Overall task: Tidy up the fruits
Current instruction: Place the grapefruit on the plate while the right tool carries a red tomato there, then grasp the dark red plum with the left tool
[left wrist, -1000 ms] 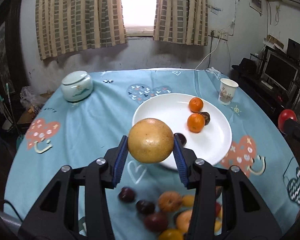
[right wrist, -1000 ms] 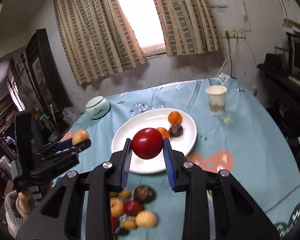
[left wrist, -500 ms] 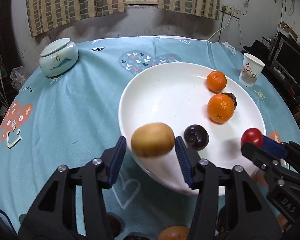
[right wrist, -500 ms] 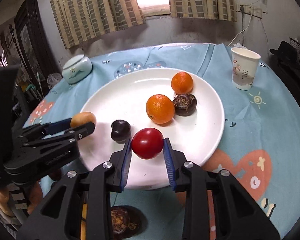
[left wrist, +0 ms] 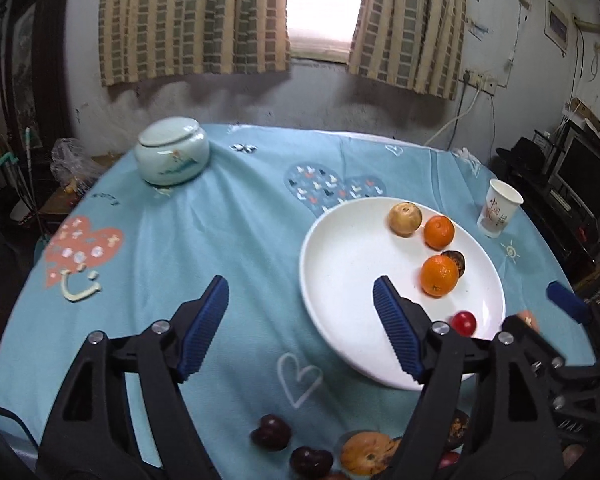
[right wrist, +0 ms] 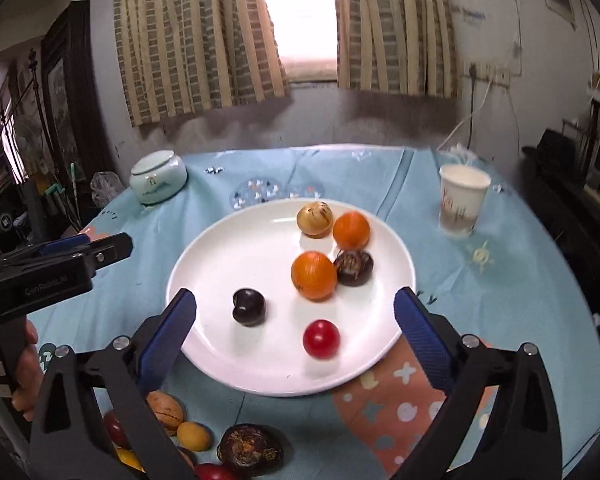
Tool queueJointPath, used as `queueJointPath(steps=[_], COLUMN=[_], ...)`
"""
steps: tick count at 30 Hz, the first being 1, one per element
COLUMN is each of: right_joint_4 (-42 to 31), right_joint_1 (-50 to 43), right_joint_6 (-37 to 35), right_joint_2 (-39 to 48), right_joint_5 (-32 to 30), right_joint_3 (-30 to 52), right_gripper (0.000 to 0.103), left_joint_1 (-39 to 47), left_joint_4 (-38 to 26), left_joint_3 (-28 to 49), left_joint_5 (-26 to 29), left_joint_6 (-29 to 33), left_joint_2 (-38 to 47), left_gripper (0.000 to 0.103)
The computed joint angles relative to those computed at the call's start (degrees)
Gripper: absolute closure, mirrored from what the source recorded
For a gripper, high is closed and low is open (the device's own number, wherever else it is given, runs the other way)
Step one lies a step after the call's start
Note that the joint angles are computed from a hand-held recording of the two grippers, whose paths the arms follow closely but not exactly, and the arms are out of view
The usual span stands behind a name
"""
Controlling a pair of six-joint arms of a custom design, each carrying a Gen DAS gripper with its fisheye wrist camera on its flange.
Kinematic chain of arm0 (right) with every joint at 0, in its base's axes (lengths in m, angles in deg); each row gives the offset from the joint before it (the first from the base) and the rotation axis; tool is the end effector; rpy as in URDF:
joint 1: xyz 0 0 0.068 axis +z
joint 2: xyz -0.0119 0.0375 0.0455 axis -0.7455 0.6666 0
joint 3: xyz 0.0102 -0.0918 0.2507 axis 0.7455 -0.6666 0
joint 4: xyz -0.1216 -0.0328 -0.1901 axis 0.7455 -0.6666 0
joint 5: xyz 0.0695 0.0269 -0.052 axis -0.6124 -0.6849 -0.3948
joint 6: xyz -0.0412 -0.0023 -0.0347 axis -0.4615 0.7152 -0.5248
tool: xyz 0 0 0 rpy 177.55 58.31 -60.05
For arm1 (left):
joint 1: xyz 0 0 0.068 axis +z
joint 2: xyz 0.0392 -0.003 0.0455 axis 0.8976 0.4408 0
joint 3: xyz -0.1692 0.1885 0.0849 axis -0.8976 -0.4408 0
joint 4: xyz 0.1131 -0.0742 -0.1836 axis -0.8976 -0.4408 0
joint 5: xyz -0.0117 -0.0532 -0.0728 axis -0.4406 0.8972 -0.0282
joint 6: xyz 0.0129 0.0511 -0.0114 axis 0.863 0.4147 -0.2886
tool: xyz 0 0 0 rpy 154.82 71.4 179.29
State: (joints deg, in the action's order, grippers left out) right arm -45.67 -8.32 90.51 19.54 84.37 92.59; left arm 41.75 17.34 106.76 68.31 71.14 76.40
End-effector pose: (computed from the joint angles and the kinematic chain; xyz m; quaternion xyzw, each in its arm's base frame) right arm 0.2245 0.1649 0.1474 0.0295 0.8809 0.0487 0.4699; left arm 0.2990 -0.1181 0.1995 0.0856 0.9041 -0.0743 0.4120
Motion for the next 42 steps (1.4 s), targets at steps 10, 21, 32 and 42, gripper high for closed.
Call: queueJointPath(steps=[10, 21, 32, 42], right_joint_4=[16.16, 13.89, 12.25, 10.19], right_joint_1=[29.27, 27.44, 26.14, 25.70], right_joint_6=[4.32, 19.18, 19.77, 20.48], right_joint_2=[-22.98, -16.40, -16.12, -15.38], right_joint_5=[26.77, 22.05, 20.29, 18.89], right_joint_3=[-22.15, -25.04, -24.64, -23.38], right_gripper=[0.001, 0.001, 0.001, 0.001], left_joint_1=[8.18, 5.15, 5.14, 4.19], left_joint_4=[5.69, 8.89, 8.01, 12.38], left_joint_3=[-19.80, -20.30, -16.91, -18.24], left_joint_5=[1.63, 3.12, 5.56, 5.17], left_joint_6=[4.73, 4.03, 4.47, 5.21], left_joint_2=[-13.27, -2.77, 4.44, 5.84], left_gripper=[0.022, 0.022, 0.038, 0.047])
